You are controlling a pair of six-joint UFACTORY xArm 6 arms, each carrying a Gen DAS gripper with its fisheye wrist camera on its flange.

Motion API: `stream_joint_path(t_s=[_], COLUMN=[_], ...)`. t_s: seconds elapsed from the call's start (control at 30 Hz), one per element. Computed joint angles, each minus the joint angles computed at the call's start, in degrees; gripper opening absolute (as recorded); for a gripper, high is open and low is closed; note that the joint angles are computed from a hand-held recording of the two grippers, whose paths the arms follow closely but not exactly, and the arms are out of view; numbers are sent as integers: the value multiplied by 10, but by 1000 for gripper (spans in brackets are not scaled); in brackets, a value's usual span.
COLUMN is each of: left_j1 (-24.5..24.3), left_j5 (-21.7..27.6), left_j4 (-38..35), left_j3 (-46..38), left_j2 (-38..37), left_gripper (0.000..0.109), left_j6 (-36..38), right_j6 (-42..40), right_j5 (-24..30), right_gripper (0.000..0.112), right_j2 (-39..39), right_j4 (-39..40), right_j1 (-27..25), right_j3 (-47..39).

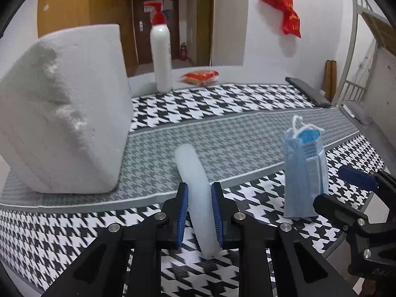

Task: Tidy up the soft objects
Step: 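Grasp the white foam tube with the left tool while the right tool grasps the blue mask, then lift the foam tube and blue mask off the table with both tools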

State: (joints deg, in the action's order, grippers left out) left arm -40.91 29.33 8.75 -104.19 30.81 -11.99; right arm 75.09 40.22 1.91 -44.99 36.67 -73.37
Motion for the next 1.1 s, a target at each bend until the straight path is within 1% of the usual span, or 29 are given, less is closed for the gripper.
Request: stream_joint_path(t_s=[0.17,0.2,0.27,0.3,0.37,0.5,0.57,0.77,0.83,0.93,1.1], left_j1=[7,8,8,8,8,8,7,7,8,10,10], left_j5=[-14,-17,-21,-23,-28,-40,-44,-59,-62,-68,-82], left_j4=[-20,-22,-29,-32,-40,-46,-55,-73,-72,-70,-70], left_j3=[17,20,23,25,30,42,49,65,69,76,89], left_j2=[-10,-13,-13,-15,-17,-23,-27,-37,-40,-47,-61], left_gripper=[21,21,21,21,21,21,21,21,21,21,21], left_j6=[16,20,30,35,45,55,64,89,88,88,91], right_j6=[-22,-25,-44,-49,-58,-69,-80,-95,-91,-79,-49], right_j5=[5,5,1,4,4,2,-3,-22,-34,-35,-30], right_gripper=[74,73,60,58,49,42,29,11,10,9,9], right_j2=[20,22,29,33,38,41,44,52,48,41,20], right_j4=[13,15,36,42,53,62,73,93,93,78,32], right_j1=[0,0,-4,-4,-6,-7,-8,-12,-14,-12,-6], right_j3=[-20,-22,-26,-30,-33,-36,-39,-41,-36,-34,-30])
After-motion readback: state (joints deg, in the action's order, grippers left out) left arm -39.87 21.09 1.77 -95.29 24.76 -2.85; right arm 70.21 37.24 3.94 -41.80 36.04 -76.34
